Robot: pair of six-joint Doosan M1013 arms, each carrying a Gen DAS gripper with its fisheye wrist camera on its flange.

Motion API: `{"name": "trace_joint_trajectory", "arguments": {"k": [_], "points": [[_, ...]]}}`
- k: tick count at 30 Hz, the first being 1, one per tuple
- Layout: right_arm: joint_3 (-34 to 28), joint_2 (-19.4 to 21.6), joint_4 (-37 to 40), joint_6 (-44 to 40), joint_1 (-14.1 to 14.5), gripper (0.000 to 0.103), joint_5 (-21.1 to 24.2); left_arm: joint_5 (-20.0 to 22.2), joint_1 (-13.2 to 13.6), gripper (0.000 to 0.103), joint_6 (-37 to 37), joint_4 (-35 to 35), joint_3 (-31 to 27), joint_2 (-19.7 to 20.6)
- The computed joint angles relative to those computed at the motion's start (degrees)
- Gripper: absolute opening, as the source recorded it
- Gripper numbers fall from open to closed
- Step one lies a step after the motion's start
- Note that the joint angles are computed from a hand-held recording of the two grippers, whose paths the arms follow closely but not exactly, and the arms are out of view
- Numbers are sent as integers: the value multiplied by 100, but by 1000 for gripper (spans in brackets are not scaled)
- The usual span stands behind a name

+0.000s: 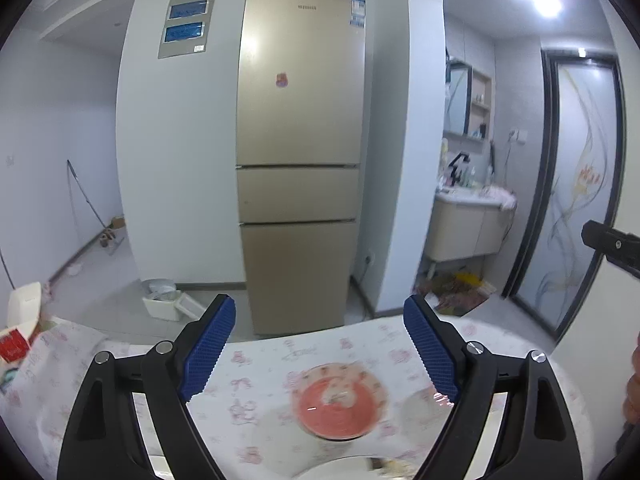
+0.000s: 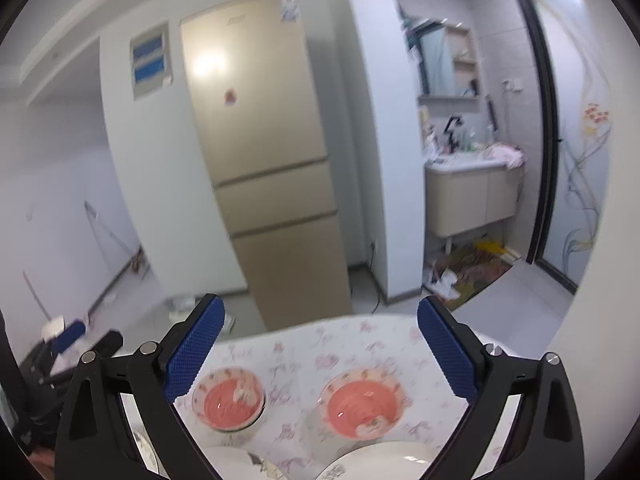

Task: Organize plates and bowls
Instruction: 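Raise both open grippers away from the placed bowl, then move both grippers down to the rim of another pink strawberry bowl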

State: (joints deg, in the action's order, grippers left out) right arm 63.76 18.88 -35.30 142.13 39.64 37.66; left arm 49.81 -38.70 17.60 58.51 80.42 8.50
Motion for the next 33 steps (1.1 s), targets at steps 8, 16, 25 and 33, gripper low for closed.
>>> {"name": "trace_joint_trajectory", "arguments": {"k": [8,16,25,33], "points": [[616,-385,-1699,1565,-1,102,-229,-148,-325,103,-476,602,-522,171],[772,-431,-1434,1903,-358,102,-132,-650,-287,103,155,-575,-1182,718],[344,70,1303,-106,-906,102,128,-320,127,103,1491,-2910,-1583,1278],[61,508,3704,-1888,-1159,98,524,236,428,95,2243,-4036,-1820,1587]]}}
